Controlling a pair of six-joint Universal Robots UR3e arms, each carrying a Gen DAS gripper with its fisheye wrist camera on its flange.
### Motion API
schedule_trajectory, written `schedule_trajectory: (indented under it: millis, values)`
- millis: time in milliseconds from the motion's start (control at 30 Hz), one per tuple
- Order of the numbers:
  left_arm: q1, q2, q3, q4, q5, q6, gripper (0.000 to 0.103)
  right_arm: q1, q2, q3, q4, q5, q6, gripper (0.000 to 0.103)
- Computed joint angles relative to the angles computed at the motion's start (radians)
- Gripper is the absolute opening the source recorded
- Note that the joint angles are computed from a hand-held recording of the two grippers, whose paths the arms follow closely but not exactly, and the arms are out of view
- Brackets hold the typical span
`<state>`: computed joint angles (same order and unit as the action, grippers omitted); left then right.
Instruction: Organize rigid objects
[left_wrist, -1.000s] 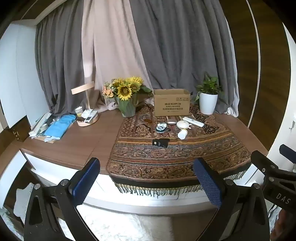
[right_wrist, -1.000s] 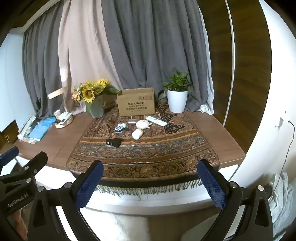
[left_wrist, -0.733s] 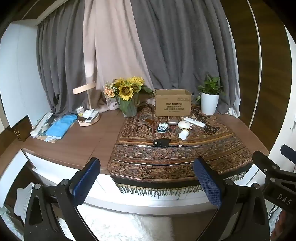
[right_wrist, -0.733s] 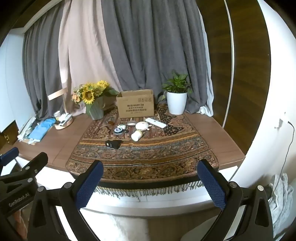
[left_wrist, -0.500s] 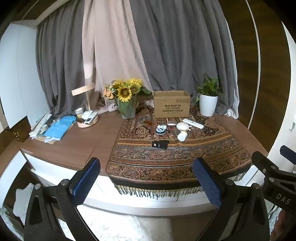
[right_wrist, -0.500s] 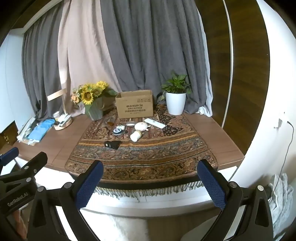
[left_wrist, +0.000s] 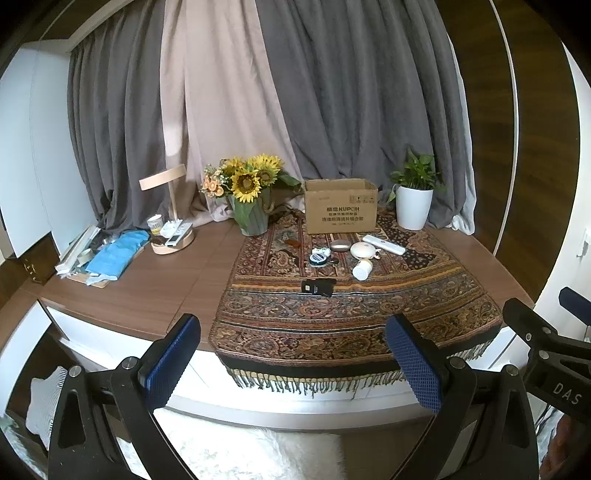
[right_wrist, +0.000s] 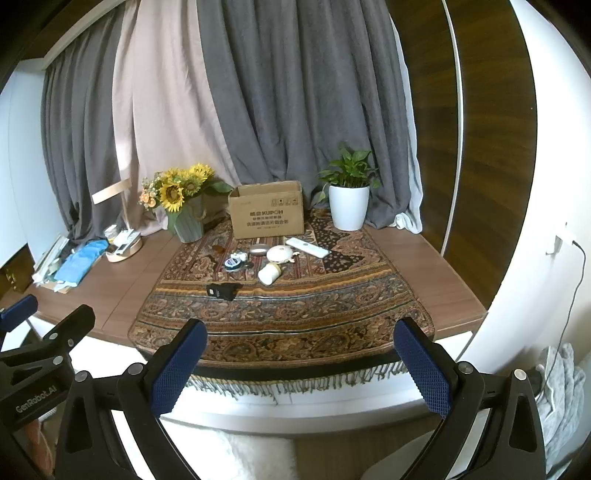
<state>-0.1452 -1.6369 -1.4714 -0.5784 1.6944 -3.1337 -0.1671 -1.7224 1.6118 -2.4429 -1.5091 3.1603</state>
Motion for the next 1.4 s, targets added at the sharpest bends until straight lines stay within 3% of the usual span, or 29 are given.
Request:
schedule_trajectory:
  millis: [433,1400]
  values:
    - [0.019,0.04,-0.066,0.025,-0.021,0.009,0.102,0.006,0.005,0.001,-0.004,-0.004,0.003,0.103]
    - [0.017,0.028,-0.032,-0.016,-0.03,0.013,0.102,0.009,0.008,-0.001,-0.002,-0.007,0.004,0.103]
